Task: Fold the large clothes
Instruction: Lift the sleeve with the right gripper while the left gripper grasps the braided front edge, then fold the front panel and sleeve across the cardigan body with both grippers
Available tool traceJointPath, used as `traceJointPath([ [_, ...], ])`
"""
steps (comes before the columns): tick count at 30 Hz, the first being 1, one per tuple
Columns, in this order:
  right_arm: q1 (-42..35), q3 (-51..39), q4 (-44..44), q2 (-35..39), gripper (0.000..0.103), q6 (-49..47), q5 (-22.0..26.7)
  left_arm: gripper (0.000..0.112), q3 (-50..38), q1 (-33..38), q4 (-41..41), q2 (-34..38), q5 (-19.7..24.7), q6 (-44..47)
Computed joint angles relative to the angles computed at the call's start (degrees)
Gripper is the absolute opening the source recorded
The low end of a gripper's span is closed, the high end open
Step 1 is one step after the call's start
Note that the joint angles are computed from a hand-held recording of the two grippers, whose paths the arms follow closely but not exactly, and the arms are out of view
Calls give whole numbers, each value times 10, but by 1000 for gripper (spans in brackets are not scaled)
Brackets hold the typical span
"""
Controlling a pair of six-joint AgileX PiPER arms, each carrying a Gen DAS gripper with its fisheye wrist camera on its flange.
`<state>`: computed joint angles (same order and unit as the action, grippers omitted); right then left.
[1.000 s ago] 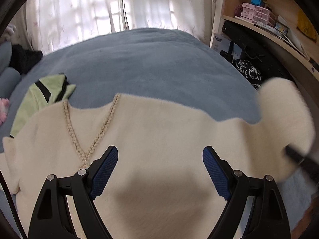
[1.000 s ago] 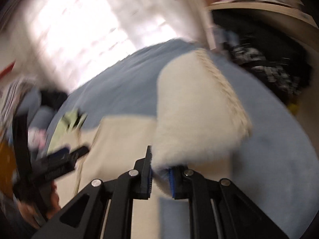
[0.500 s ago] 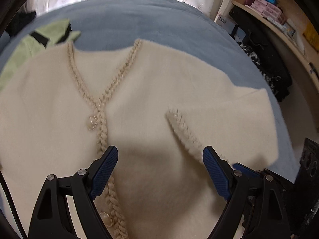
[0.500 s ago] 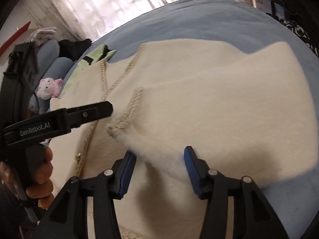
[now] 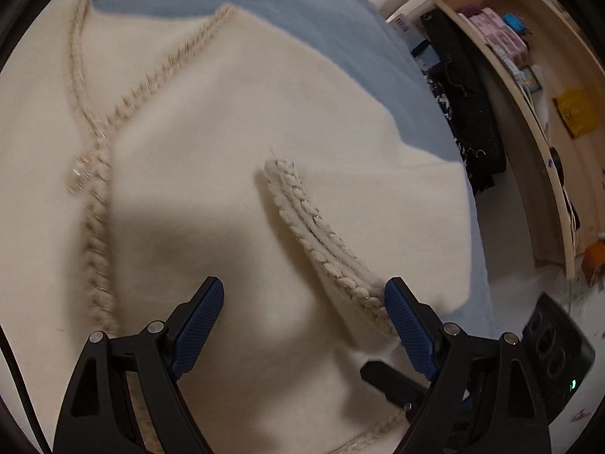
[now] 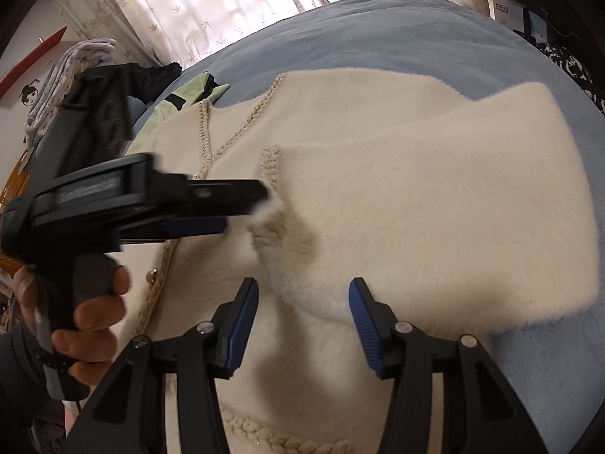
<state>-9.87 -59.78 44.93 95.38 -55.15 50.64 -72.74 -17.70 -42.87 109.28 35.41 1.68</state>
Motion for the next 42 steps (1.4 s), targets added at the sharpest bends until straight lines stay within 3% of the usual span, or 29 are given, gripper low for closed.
traceJointPath([
  [3, -6, 1, 1, -1, 50, -5, 6, 86, 9, 12, -105, 7, 8, 79],
  [6, -2, 3, 1, -1, 50, -8, 2, 86, 0, 11, -125, 16, 12, 90],
  [12, 8, 0, 0, 3, 50, -3, 0, 85, -59, -8, -35, 58, 26, -5],
  [13, 7, -3, 0, 3, 50, -2, 3, 81, -70, -15, -5, 60, 23, -30],
  [14, 4, -6, -3, 3, 50, 1, 6, 51, -85, -29, 48, 60, 18, -76],
  [15, 0, -9, -6, 2, 50, 5, 9, 13, -115, -40, 102, 68, 32, -120],
  [18, -18, -18, -13, -4, 50, 7, 15, 11, -194, -61, 219, 81, 86, -205],
  [24, -76, -44, -18, -16, 50, 3, 26, 10, -253, -100, 441, 19, 101, -284],
  [29, -109, -78, -16, 1, 50, 10, 33, 10, -277, -91, 542, -21, 131, -306],
  [36, -112, -129, -4, 45, 50, 52, 40, 10, -195, -40, 628, -92, 118, -323],
  [42, -92, -182, -29, 97, 51, 99, 37, 10, -93, 57, 569, -112, 81, -285],
])
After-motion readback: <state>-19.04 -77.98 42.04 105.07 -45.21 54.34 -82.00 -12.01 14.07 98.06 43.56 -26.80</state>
